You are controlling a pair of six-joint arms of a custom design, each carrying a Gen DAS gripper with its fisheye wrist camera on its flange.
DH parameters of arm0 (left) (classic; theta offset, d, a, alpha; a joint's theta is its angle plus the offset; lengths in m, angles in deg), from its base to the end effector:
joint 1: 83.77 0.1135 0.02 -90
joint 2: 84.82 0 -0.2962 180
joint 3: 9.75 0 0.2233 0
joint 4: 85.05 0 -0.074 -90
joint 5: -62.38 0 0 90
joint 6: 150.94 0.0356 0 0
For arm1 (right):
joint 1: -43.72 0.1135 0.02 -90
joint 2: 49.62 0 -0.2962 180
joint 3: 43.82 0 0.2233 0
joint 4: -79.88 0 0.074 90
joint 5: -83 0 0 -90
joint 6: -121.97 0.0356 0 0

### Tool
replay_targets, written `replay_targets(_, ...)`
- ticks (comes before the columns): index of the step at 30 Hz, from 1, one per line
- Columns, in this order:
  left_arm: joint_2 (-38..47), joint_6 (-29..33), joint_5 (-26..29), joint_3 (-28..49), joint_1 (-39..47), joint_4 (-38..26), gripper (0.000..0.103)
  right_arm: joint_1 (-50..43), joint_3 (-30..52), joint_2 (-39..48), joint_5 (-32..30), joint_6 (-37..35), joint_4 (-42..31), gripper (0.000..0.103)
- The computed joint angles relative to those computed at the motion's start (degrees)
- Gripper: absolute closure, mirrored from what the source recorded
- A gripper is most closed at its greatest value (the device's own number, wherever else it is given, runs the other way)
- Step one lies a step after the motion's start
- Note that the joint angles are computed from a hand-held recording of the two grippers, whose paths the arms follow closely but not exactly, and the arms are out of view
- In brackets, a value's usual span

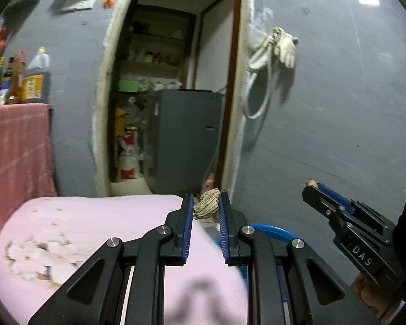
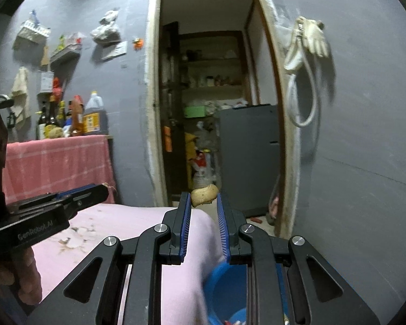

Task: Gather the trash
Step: 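Carry both scraps over the blue bucket, then open both grippers over the bucket to drop the scraps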

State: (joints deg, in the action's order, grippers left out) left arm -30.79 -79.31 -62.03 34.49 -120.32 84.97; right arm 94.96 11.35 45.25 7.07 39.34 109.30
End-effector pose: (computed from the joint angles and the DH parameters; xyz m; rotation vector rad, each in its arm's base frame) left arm 0.1432 -0.0811 0.2803 -0.1033 1.8517 -0.0897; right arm 0.2094 0.2470 0.2466 -0.4908 1.7057 0.5315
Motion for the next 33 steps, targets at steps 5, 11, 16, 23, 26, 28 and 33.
replay_targets(5,10.24,-0.27,4.81,2.41,0.55,5.08,0.088,-4.58,1.12,-0.37,-1.29,3.49,-5.57,0.085)
replay_targets(11,19.21,-0.21,8.25,5.11,1.49,8.33,0.088,-9.44,1.69,0.88,-4.15,7.64,-9.65,0.085)
replay_targets(16,25.75,-1.17,12.02,6.6,2.95,10.7,0.088,-11.83,2.29,2.91,-6.03,9.29,-11.44,0.084)
replay_targets(23,33.06,-2.8,17.38,8.92,5.71,11.74,0.088,-14.55,3.37,5.1,-7.9,11.45,-13.92,0.083)
replay_targets(26,34.98,-3.0,18.78,9.78,6.6,11.55,0.088,-15.7,3.69,5.87,-9.13,12.34,-14.81,0.083)
replay_targets(28,36.0,-2.91,19.68,10.41,7.17,11.13,0.087,-16.03,4.38,6.37,-9.54,13.02,-15.71,0.083)
replay_targets(33,38.02,-3.17,21.14,10.8,8.7,11.53,0.087,-16.01,5.15,6.72,-9.22,13.73,-16.83,0.082)
